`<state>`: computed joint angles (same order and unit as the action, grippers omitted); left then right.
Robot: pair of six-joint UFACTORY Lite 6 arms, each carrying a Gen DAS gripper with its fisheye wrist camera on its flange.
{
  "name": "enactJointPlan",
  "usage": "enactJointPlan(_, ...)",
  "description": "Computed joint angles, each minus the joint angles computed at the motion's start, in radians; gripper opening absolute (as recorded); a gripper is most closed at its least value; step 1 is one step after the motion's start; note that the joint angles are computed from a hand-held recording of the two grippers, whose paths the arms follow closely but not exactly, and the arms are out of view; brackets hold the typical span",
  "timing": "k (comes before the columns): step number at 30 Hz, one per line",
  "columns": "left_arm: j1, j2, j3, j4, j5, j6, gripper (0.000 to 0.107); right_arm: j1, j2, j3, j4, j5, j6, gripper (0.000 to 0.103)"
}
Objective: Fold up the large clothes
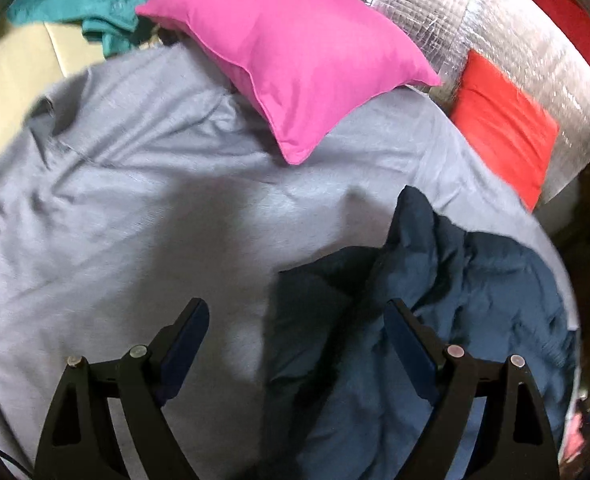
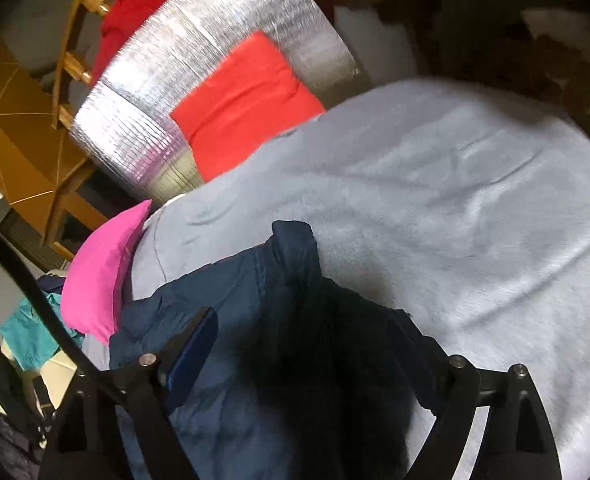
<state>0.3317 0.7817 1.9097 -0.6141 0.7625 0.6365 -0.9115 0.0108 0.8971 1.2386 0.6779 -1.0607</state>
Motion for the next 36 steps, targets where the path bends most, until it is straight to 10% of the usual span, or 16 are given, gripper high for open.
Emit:
enactJointPlan(11, -0.094, 0.134, 0.11, 0.138, 0.056, -0.129, 0.089, 0.144, 0.41, 0.283, -0.134, -0.09, 0.167, 0.083)
enactJointPlan(15, -0.096, 0.129, 0.104, 0.072, 0.066, -0.064, 0.07, 0.147, 0.372, 0.253, -0.043, -0.05, 0.034, 0.032)
enactJointPlan(20, -0.099, 0.08, 0.047, 0.031, 0.027, -0.019, 0.053, 0.178, 0.198, 0.148, 0.025, -0.115, -0.064, 0.02)
enactJointPlan(27, -0.102, 0.097, 0.049, 0.056, -0.008, -0.049, 0.056, 0.207, 0.249, 0.109, 0.05, -0.226, -0.061, 0.036)
enactJointPlan(32, -0.087, -0.002, -0.038, 0.096, -0.011, -0.079, 0.056, 0.093, 0.05, -0.002, 0.023, -0.085, -0.008, 0.067)
enactJointPlan(36, -0.059, -0.195, -0.242, 0.038, -0.082, 0.043, 0.07, -0.052, -0.101, -0.078, -0.006, 0.049, -0.029, 0.071)
